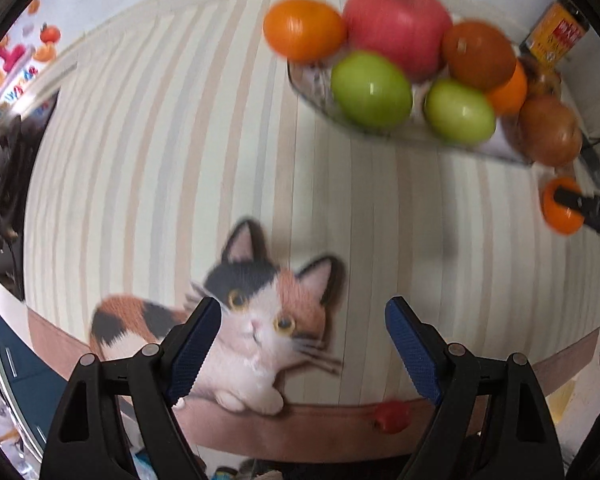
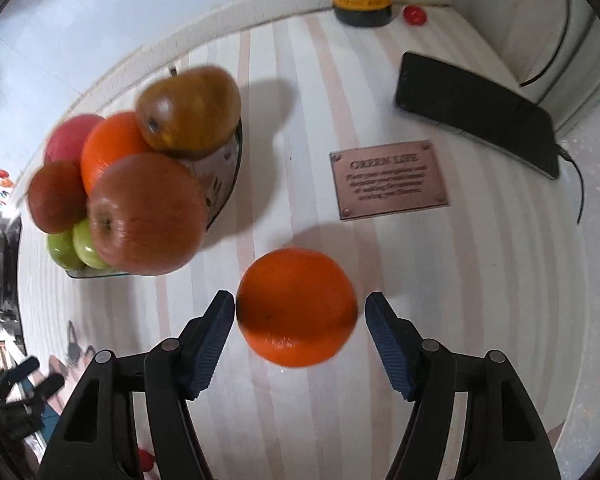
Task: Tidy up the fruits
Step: 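Grasp the last orange with the right tool while the left tool grasps the red tomato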
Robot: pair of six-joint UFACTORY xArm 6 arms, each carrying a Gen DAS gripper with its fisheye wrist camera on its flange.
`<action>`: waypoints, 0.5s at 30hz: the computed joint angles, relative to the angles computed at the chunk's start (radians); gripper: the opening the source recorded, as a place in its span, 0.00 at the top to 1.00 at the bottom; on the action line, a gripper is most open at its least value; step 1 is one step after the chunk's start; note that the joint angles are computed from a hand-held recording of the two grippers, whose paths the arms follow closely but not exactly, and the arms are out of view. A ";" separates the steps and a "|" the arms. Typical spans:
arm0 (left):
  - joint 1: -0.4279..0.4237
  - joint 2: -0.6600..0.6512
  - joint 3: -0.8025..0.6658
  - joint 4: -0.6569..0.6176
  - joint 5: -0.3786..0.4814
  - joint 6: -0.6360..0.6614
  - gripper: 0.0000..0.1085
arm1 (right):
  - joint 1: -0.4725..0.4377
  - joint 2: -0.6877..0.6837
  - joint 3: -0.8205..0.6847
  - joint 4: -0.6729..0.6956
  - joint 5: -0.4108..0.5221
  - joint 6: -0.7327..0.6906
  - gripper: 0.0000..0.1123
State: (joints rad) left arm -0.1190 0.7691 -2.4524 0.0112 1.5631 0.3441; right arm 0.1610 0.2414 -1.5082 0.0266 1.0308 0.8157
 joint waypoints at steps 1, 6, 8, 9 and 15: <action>-0.001 -0.025 0.046 0.004 -0.016 0.000 0.23 | 0.001 0.013 -0.012 -0.001 0.008 -0.006 0.40; -0.008 -0.168 0.286 0.010 -0.079 0.023 0.23 | 0.013 0.021 -0.018 -0.001 0.012 -0.034 0.41; -0.011 -0.209 0.350 0.007 -0.084 0.048 0.23 | 0.027 -0.005 0.008 0.022 -0.001 -0.055 0.41; -0.013 -0.228 0.380 0.002 -0.080 0.067 0.23 | 0.038 -0.022 0.022 0.035 -0.005 -0.065 0.41; -0.012 -0.295 0.465 -0.044 0.008 0.148 0.23 | 0.124 -0.094 0.090 0.147 0.000 -0.129 0.41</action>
State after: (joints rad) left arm -0.1312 0.4741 -1.9872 -0.0325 1.5712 0.4920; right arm 0.2853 0.1475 -1.4178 0.1740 1.0305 0.6869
